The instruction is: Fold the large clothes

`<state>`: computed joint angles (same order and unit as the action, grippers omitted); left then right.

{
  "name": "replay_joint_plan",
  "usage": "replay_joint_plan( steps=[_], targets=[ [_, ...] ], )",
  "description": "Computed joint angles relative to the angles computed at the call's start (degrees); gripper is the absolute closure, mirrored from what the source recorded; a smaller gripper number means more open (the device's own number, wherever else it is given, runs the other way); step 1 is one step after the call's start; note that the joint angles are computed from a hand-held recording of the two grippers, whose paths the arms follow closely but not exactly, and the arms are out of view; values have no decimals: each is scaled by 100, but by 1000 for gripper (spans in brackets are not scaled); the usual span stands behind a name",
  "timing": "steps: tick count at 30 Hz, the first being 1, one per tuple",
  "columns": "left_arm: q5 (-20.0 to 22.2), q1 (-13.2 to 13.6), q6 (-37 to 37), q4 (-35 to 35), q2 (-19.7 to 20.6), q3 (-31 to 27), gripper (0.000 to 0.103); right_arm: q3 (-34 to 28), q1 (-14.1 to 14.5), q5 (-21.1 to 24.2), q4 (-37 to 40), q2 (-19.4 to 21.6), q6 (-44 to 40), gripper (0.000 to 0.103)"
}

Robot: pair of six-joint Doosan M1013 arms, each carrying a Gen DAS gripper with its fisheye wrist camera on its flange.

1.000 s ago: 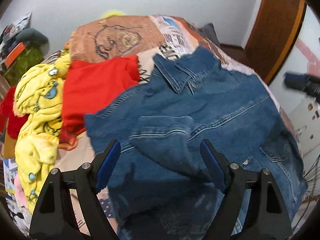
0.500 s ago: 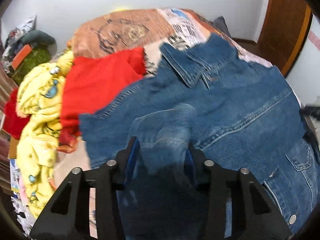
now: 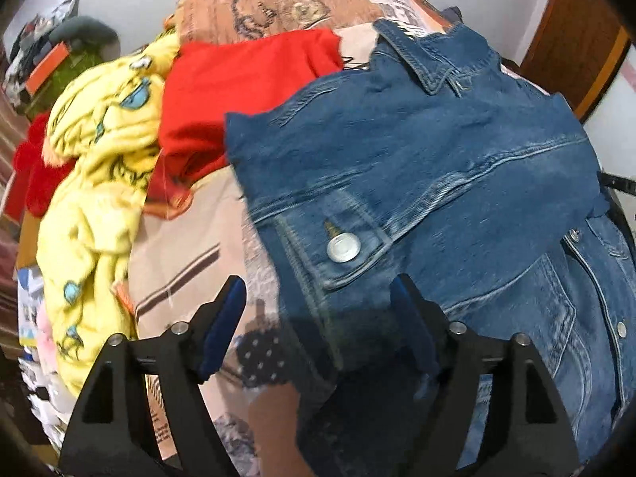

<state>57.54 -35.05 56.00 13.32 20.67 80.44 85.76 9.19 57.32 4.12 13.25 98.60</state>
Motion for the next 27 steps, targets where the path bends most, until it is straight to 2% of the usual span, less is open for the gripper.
replay_joint_plan(
  steps=[4,8,13,19,23,25,27],
  targets=[
    [69,115,10,-64,-110,24,27,-96,-25,121,100,22,-51,24],
    [83,196,-217,252,-138,-18,27,-178,-25,2,126,9,-81,24],
    [-71,421,-391,175,-6,-204,27,-393,-23,-208,139,65,-129,24],
    [-335,759,-450,-527,309,-440,27,-682,-67,-266,183,294,-130,24],
    [-650,992,-285,-1445,510,-462,28,-892,-192,-72,675,554,-295,25],
    [-765,1067,-135,-1887,587,-452,33,-992,-246,9,850,705,-285,25],
    [-877,1130,82,-2353,657,-434,49,-1073,-281,32,972,834,-239,30]
  ],
)
